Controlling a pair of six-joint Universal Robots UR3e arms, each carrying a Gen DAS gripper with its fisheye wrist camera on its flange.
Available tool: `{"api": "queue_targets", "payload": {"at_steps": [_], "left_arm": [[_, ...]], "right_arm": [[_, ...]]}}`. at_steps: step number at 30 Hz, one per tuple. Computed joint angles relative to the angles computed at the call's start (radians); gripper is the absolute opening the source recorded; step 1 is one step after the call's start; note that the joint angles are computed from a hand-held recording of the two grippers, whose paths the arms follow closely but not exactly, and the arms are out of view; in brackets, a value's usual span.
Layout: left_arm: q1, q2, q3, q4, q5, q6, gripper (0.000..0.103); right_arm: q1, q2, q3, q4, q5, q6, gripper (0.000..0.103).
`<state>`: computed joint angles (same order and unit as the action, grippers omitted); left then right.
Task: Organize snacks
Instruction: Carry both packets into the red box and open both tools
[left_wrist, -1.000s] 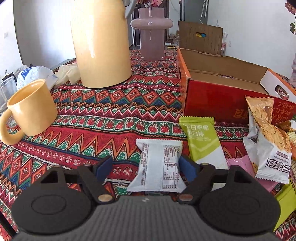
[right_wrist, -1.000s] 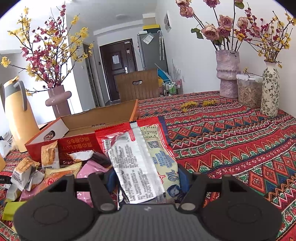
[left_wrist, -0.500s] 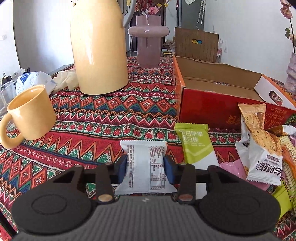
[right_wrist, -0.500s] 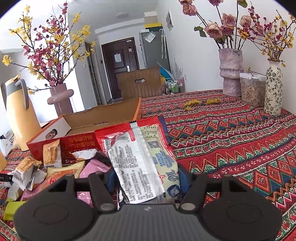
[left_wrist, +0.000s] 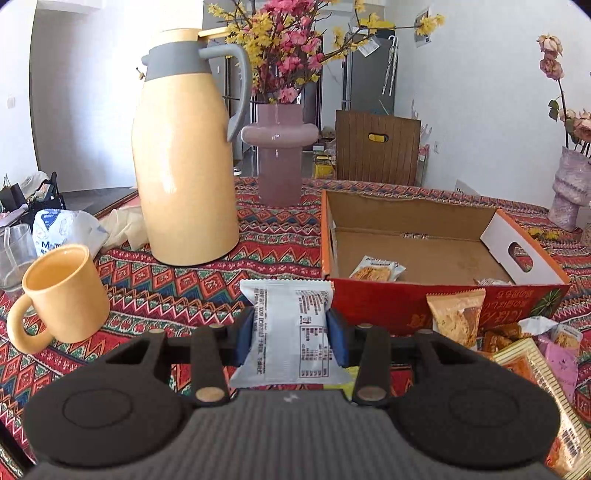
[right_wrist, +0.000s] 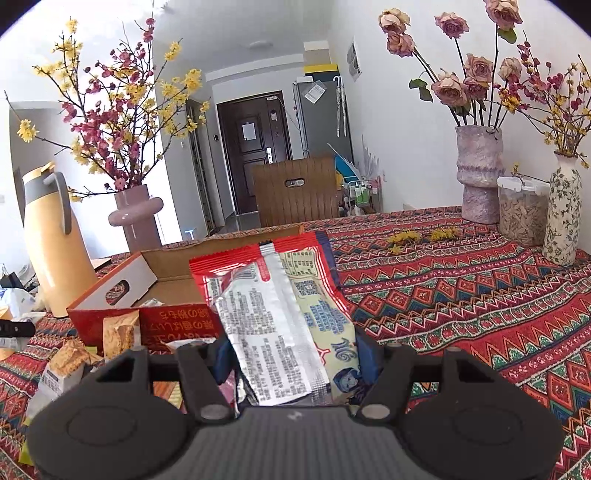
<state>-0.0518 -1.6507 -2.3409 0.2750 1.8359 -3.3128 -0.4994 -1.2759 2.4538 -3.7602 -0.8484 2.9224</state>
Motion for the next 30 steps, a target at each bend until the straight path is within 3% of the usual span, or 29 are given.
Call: {"api": "queue_targets", "payload": {"at_steps": [15, 30], "left_arm": [[-0.128, -0.102, 0.273, -0.062, 0.082, 0.007, 0.043], [-0.135, -0.302, 0.582, -0.137, 0.087, 0.011, 0.043]], "right_arm": [[0.170, 0.089, -0.328, 0.085, -0.082, 0.139, 0.063], [0.351, 0.299, -0.821, 0.320, -0.208, 0.176, 0.063]]}}
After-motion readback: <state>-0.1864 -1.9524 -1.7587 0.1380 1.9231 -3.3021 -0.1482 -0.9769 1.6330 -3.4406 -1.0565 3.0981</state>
